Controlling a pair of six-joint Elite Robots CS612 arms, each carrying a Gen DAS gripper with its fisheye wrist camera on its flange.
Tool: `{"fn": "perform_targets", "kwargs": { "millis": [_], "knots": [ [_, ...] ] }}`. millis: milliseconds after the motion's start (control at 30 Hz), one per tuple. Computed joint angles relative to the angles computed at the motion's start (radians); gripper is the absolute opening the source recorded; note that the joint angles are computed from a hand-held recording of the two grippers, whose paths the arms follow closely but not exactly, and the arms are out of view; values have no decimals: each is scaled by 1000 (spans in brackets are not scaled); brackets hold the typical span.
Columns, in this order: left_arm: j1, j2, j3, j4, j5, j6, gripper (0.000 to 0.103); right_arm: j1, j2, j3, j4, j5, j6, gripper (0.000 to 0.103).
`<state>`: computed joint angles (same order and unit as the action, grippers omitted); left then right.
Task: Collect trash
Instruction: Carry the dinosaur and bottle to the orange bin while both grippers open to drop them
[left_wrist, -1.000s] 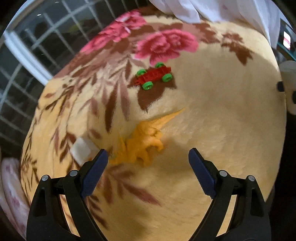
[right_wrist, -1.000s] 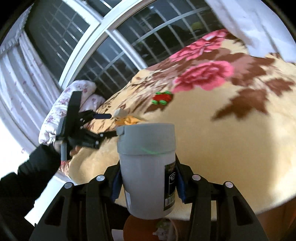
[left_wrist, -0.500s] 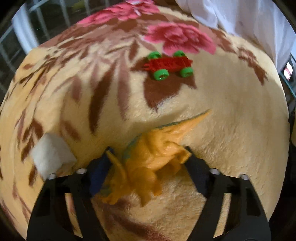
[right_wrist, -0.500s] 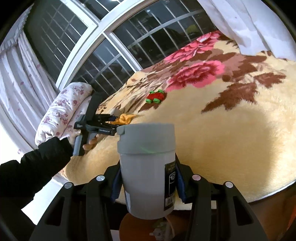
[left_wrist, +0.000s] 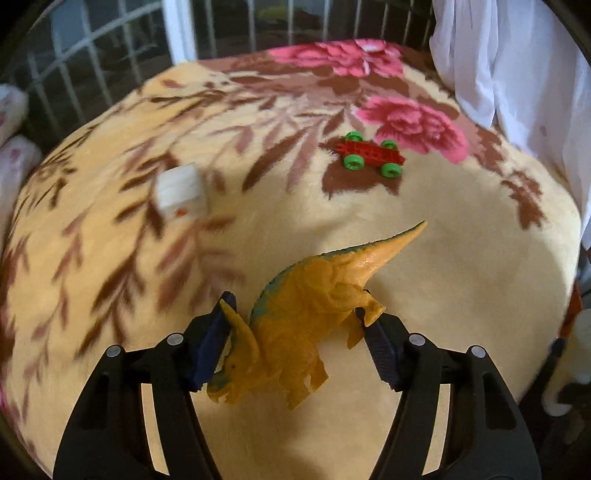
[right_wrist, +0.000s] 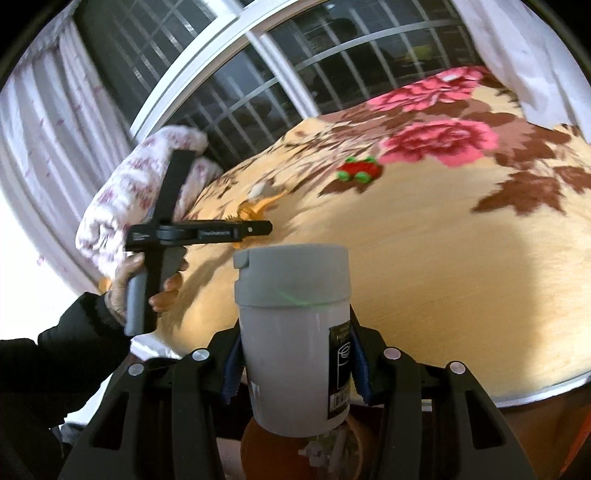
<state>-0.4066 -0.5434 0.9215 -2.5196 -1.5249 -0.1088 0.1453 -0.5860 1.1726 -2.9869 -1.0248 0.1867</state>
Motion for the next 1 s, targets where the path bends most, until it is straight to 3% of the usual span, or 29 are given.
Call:
{"fn": "perform_targets", "kwargs": {
  "millis": [233, 467, 567, 733, 900, 1000],
  "knots": [
    [-33, -147, 271, -169, 103, -109, 66, 25, -34, 42, 86, -15, -82, 47],
    [-79, -268, 528, -311, 154, -203, 66, 52, -79, 121, 121, -42, -140, 47],
    [-88, -298, 610, -352, 128, -260, 66, 66, -95, 154, 135, -71, -144, 47],
    [-94, -304, 674, -345, 98, -282, 66, 90, -99, 184, 183, -125, -180, 47],
    [-86, -255, 653, -275, 92, -283, 66, 108, -77, 159, 265, -189, -199, 47],
    [-73, -213, 615, -200, 33, -304, 66, 123, -52, 122, 334, -259, -239, 47]
  ]
}}
